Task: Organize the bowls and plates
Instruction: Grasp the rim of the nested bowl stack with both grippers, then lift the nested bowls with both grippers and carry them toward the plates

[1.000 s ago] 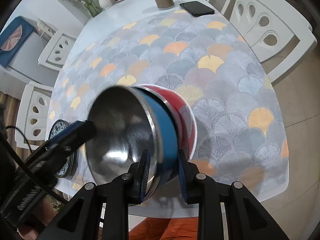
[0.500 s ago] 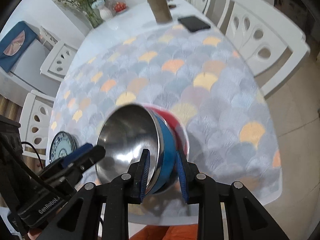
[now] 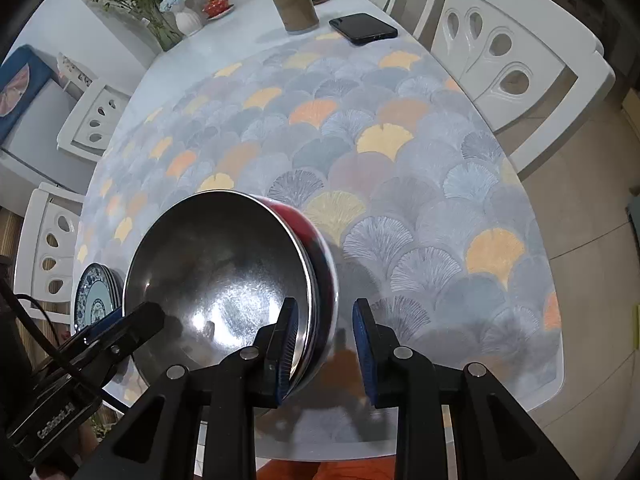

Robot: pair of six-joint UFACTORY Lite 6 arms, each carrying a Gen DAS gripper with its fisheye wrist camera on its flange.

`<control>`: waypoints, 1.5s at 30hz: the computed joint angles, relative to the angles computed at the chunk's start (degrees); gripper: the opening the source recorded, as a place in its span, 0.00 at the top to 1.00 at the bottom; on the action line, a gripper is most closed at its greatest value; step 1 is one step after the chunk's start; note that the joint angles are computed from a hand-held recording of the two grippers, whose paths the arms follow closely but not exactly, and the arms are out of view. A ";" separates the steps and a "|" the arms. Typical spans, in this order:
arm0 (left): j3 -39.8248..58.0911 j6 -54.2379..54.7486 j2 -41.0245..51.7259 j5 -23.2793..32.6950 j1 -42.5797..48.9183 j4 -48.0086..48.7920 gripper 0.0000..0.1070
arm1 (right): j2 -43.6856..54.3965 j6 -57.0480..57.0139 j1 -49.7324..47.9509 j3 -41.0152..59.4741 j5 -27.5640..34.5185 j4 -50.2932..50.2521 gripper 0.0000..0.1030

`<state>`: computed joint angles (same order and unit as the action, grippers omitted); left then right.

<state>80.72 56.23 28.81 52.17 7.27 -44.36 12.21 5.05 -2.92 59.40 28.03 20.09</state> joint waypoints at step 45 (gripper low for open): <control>7.43 -9.57 7.04 3.34 -0.36 -1.78 0.38 | 2.51 -22.95 -6.89 4.89 8.40 16.91 0.32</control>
<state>88.16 46.66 35.85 55.51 6.91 -46.14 14.72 -17.91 -9.81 64.29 36.43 37.00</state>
